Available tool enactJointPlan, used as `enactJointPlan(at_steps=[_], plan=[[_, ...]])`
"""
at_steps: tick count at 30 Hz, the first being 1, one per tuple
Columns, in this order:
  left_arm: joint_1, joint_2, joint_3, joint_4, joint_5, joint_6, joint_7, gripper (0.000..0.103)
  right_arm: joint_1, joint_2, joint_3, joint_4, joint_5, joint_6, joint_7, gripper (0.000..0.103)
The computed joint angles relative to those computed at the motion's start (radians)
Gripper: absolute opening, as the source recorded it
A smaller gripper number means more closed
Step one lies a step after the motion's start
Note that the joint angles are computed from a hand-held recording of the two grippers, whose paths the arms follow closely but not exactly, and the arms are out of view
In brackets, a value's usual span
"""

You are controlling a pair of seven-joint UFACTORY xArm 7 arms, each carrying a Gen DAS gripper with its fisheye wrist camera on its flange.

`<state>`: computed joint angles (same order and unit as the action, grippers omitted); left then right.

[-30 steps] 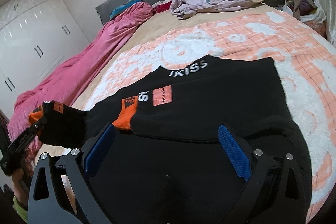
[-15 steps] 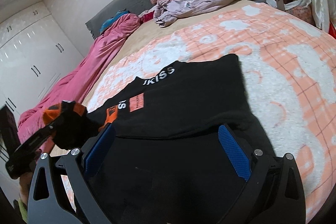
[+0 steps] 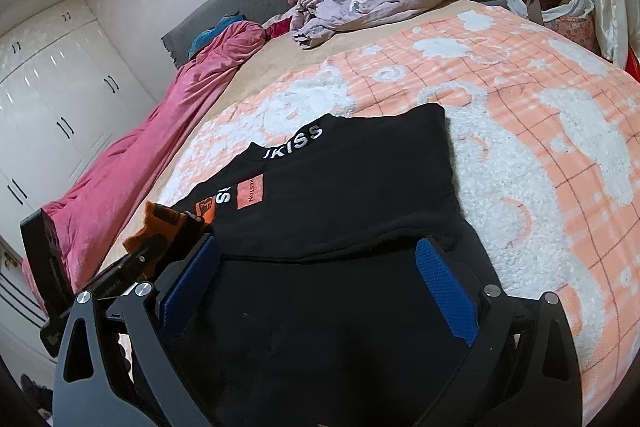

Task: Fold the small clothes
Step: 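Lay the cuff across the chest and open the left tool, then grasp the sweatshirt side edge with the right tool and fold it inward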

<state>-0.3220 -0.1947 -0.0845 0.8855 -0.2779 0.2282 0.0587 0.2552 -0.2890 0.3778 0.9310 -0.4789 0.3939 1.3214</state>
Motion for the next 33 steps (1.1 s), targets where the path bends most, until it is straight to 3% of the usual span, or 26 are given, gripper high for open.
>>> enactJointPlan(at_steps=[6,13,15,18,22,27,33], plan=[[-0.092,-0.018,0.071,-0.012,-0.217,0.024,0.209,0.028,0.014,0.040,0.003,0.043,-0.015,0.021,-0.009,0.098],[-0.139,-0.085,0.114,-0.050,-0.374,0.050,0.399,0.048,0.060,0.102,-0.008,0.109,-0.045,0.059,-0.020,0.098],[-0.134,-0.094,0.114,-0.052,-0.389,0.049,0.426,0.049,0.077,0.125,-0.016,0.131,-0.051,0.068,-0.020,0.098],[-0.091,-0.108,0.088,-0.071,-0.353,0.017,0.384,0.049,0.110,0.165,-0.031,0.164,-0.052,0.077,-0.034,0.098],[-0.010,-0.109,0.054,-0.096,-0.226,-0.025,0.260,0.050,0.157,0.219,-0.055,0.203,-0.041,0.086,-0.058,0.098],[0.009,-0.103,0.088,-0.108,-0.167,-0.049,0.192,0.051,0.217,0.295,-0.086,0.263,-0.026,0.092,-0.099,0.098],[0.051,-0.084,0.084,-0.112,-0.077,-0.052,0.116,0.054,0.281,0.391,-0.128,0.347,-0.012,0.101,-0.152,0.098]])
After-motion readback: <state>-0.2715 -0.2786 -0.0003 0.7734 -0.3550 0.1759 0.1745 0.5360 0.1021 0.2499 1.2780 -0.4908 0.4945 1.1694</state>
